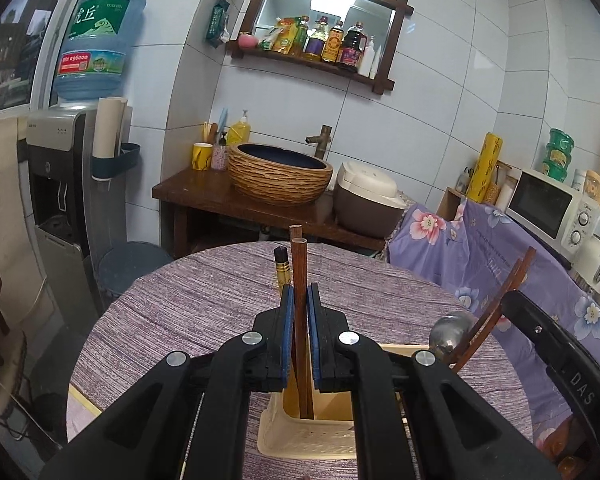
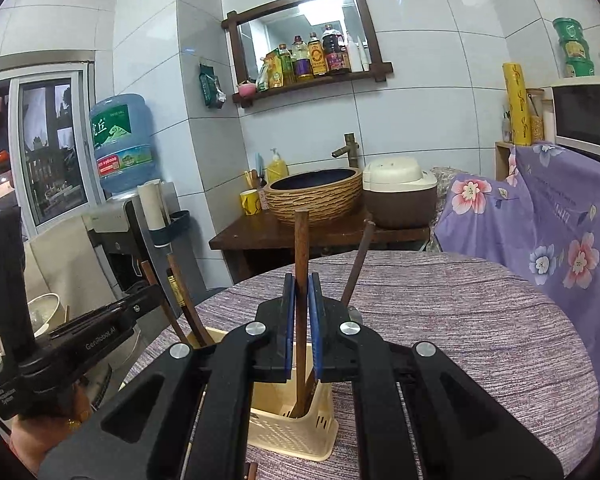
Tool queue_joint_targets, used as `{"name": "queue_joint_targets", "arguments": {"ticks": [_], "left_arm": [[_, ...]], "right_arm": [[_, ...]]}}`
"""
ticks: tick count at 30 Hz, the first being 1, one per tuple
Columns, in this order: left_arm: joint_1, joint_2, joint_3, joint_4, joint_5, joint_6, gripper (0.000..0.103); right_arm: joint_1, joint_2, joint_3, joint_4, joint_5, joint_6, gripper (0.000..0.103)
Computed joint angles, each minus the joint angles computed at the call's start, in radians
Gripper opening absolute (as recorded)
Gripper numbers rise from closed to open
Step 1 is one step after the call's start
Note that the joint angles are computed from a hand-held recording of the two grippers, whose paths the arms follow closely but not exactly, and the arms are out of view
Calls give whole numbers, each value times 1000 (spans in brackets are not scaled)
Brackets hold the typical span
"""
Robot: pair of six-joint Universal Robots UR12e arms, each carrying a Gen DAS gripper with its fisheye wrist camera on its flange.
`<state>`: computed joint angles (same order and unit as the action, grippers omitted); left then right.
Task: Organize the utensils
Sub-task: 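Carry both brown chopsticks into the beige holder and open both tools, then move both open tools to the black chopstick and the silver spoon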
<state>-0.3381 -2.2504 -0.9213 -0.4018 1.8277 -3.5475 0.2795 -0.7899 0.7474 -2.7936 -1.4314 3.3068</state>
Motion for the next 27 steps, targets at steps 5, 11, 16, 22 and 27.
{"name": "queue_joint_targets", "arguments": {"ticks": [5, 11, 16, 22, 27], "left_arm": [[0, 34, -54, 31, -21, -8, 46], [-19, 98, -168, -6, -2, 32, 46], [-29, 136, -259, -92, -26, 27, 46], [-31, 166, -358, -155, -63, -82, 45], [-36, 174, -383, -192, -102, -84, 45]], "right_arm": [[0, -45, 87, -70, -6, -16, 45], [-9, -122, 228, -83, 25, -45, 49], [-13, -174, 337, 30, 20, -114, 49], [-18, -190, 402, 217, 105, -188, 49], [-19, -194, 428, 320, 137, -223, 49]]}}
